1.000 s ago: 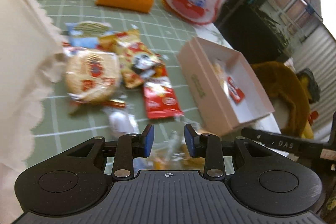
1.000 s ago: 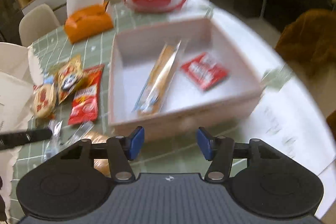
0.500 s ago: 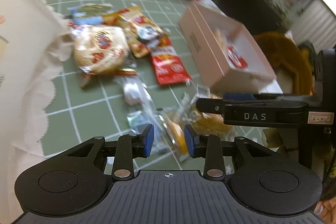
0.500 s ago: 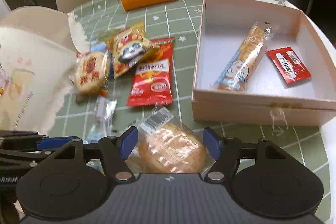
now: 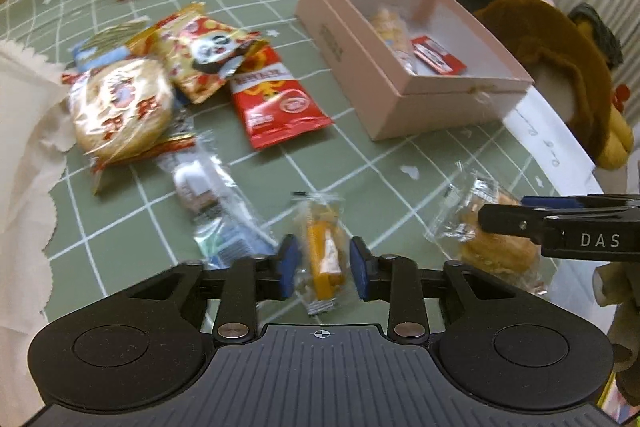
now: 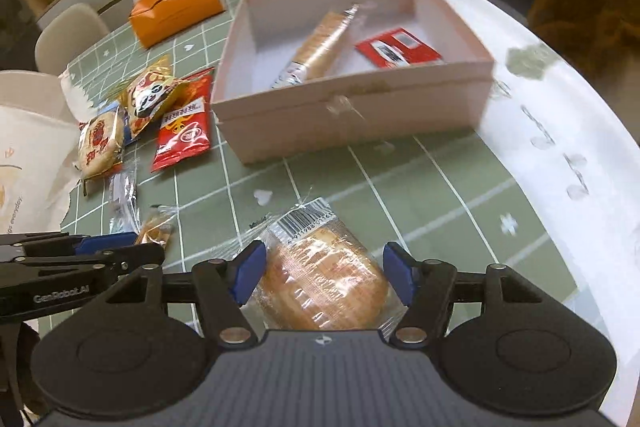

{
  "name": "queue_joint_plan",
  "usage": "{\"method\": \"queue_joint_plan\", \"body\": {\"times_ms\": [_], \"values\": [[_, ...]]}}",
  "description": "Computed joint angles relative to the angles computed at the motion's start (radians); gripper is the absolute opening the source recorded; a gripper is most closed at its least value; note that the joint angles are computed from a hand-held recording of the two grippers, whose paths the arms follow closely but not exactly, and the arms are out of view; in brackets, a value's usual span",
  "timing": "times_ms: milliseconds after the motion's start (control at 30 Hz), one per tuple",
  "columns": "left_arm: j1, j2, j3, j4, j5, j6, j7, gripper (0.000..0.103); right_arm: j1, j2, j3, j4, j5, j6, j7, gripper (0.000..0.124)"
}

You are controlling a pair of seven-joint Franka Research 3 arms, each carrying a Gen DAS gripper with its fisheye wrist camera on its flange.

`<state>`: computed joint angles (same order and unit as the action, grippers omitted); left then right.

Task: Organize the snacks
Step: 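Grasp the cracker packet with the right tool while the left tool grasps the small orange packet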

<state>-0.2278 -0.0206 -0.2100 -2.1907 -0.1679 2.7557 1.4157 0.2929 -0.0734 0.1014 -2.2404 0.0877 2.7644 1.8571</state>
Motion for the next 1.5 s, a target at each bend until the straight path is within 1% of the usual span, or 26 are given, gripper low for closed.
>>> {"method": "queue_joint_plan", "body": {"times_ms": [67,167,300,400,533,600,733,800,900,967,1033,1067,1100,1167,1200,1300,1400,1500], "values": [[-0.005,-0.005,-0.002,-0.004,-0.040,-0.006,0.037,0.029,0.004,-0.017,-0.001,-0.019,0.025,0.009,-0.005,0.066],[-0.015,-0.021,-0.002,-0.023,-0.094,-0.014,0.093,0.027,0.002,-0.049,0.006,-0.051,0.028,0.027,0.008,0.066],[-0.034,-0.054,0.008,-0.056,-0.182,-0.026,0.166,0.026,-0.019,-0.097,0.028,-0.090,-0.040,0.028,0.051,0.066],[-0.053,-0.082,0.018,-0.081,-0.240,-0.036,0.213,0.026,-0.022,-0.147,0.032,-0.131,-0.050,0.003,0.046,0.066],[-0.077,-0.108,0.028,-0.103,-0.289,-0.054,0.263,0.025,-0.005,-0.211,0.036,-0.189,-0.010,-0.045,0.015,0.066],[-0.086,-0.119,0.030,-0.113,-0.294,-0.062,0.275,0.025,-0.008,-0.238,0.052,-0.218,-0.008,-0.064,0.035,0.066],[-0.102,-0.135,0.036,-0.131,-0.311,-0.069,0.293,0.025,-0.015,-0.268,0.081,-0.264,-0.011,-0.073,0.096,0.066],[-0.108,-0.139,0.039,-0.135,-0.318,-0.073,0.296,0.025,-0.026,-0.273,0.104,-0.274,-0.043,-0.078,0.134,0.066],[-0.115,-0.144,0.041,-0.142,-0.330,-0.073,0.298,0.025,-0.077,-0.275,0.174,-0.278,-0.187,-0.080,0.230,0.066],[-0.116,-0.146,0.041,-0.144,-0.330,-0.072,0.295,0.025,-0.100,-0.274,0.205,-0.278,-0.280,-0.084,0.291,0.066],[-0.117,-0.144,0.041,-0.143,-0.325,-0.073,0.289,0.025,-0.086,-0.275,0.192,-0.284,-0.299,-0.074,0.312,0.065],[-0.117,-0.145,0.041,-0.143,-0.323,-0.073,0.286,0.025,-0.071,-0.276,0.177,-0.285,-0.287,-0.073,0.306,0.061],[-0.117,-0.145,0.041,-0.143,-0.324,-0.074,0.283,0.025,-0.065,-0.277,0.170,-0.286,-0.286,-0.069,0.307,0.052],[-0.119,-0.145,0.043,-0.142,-0.331,-0.075,0.283,0.025,-0.050,-0.280,0.158,-0.284,-0.277,-0.071,0.298,0.040],[-0.120,-0.144,0.045,-0.142,-0.339,-0.076,0.286,0.025,-0.038,-0.281,0.146,-0.284,-0.263,-0.069,0.281,0.038],[-0.122,-0.145,0.050,-0.143,-0.364,-0.079,0.294,0.025,-0.021,-0.283,0.133,-0.284,-0.227,-0.051,0.259,0.035],[-0.119,-0.146,0.049,-0.143,-0.373,-0.081,0.290,0.025,0.000,-0.284,0.115,-0.278,-0.178,-0.024,0.228,0.035],[-0.118,-0.147,0.047,-0.144,-0.377,-0.079,0.277,0.024,0.000,-0.285,0.113,-0.267,-0.153,-0.005,0.203,0.035]]}}
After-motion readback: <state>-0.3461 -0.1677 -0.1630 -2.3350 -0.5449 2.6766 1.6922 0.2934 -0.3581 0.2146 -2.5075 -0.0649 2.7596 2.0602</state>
